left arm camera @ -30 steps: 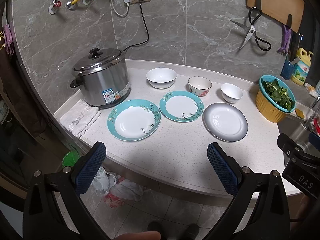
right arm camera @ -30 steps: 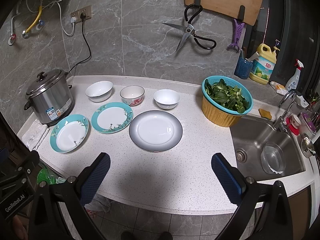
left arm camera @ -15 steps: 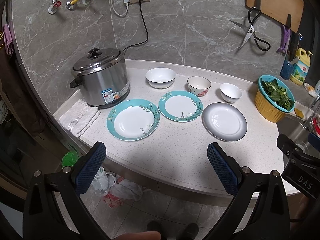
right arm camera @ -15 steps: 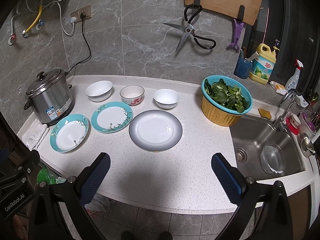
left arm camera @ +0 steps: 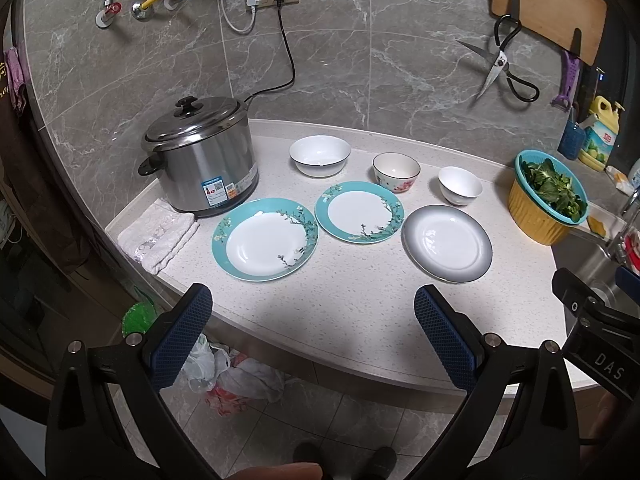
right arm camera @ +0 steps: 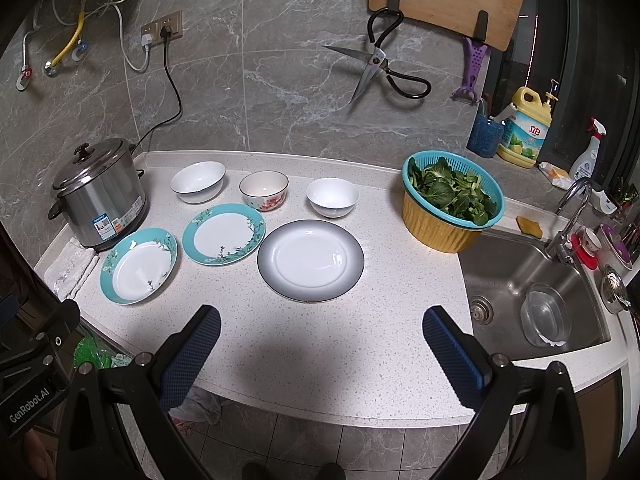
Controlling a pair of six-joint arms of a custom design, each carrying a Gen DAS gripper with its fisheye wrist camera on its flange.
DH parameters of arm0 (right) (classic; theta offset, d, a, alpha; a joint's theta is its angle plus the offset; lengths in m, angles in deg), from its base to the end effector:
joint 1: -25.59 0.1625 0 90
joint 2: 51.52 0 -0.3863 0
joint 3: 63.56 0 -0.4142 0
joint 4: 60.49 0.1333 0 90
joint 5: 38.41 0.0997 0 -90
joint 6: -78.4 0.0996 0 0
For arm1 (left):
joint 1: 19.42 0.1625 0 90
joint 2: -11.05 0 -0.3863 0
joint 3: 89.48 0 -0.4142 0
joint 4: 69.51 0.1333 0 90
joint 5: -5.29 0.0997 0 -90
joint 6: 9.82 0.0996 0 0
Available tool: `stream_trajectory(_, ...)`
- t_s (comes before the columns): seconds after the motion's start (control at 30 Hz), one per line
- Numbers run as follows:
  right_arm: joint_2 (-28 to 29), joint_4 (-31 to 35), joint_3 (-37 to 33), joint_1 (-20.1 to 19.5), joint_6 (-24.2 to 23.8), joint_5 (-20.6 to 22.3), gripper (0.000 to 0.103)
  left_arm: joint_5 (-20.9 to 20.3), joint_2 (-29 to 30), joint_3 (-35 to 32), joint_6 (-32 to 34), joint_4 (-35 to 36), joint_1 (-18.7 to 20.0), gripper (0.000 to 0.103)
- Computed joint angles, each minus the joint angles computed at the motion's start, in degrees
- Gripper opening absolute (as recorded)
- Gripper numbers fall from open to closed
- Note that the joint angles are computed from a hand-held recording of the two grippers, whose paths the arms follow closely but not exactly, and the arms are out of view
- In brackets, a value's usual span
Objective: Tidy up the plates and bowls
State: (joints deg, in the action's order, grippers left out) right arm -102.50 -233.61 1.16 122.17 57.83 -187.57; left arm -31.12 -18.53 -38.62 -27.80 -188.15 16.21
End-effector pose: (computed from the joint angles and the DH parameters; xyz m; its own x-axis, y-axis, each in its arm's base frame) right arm 0.1309 -0.7182 0.4396 -0.5488 0.5695 0.6119 -0.2491 0.5874 -0.7700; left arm -0.5489 -0.6561 0.1570 -0.6574 0.2234 -0.7196 0.6341 0.6799 -0.3682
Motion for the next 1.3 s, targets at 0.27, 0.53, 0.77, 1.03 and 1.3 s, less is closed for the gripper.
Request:
stream_trajectory(0.27,0.07,0.05,-0.09,-0.04,0.05,0.02,0.103,0.03,-0.08,0.2,-0.03,-0.06,-0.05,0.103)
stream_trajectory(0.53,0.16,0.31,-0.36,-0.01,0.08,-0.05,0.103,-0.05,-0.1,0.17,-0.1,0.06,-0.04,0.103)
stream_trajectory(0.77,-0.11,0.68,-0.26,-0.22,0.16,0.1,0.103,0.05,0.19,0.31,-0.54,0.21,-0.07,0.103)
stream_trajectory(1.03,0.31,1.27,-1.05,-0.52,0.28,0.33,0.103,-0.04,1.09,-0.72,-0.59,0.58,0.19,0.103)
stream_trajectory(1.3,0.3,3.08,-1.73,-1.5,0.77,1.25,0.103,-1.06,3.52,-3.81,-0.72,1.84,0.91,0.103)
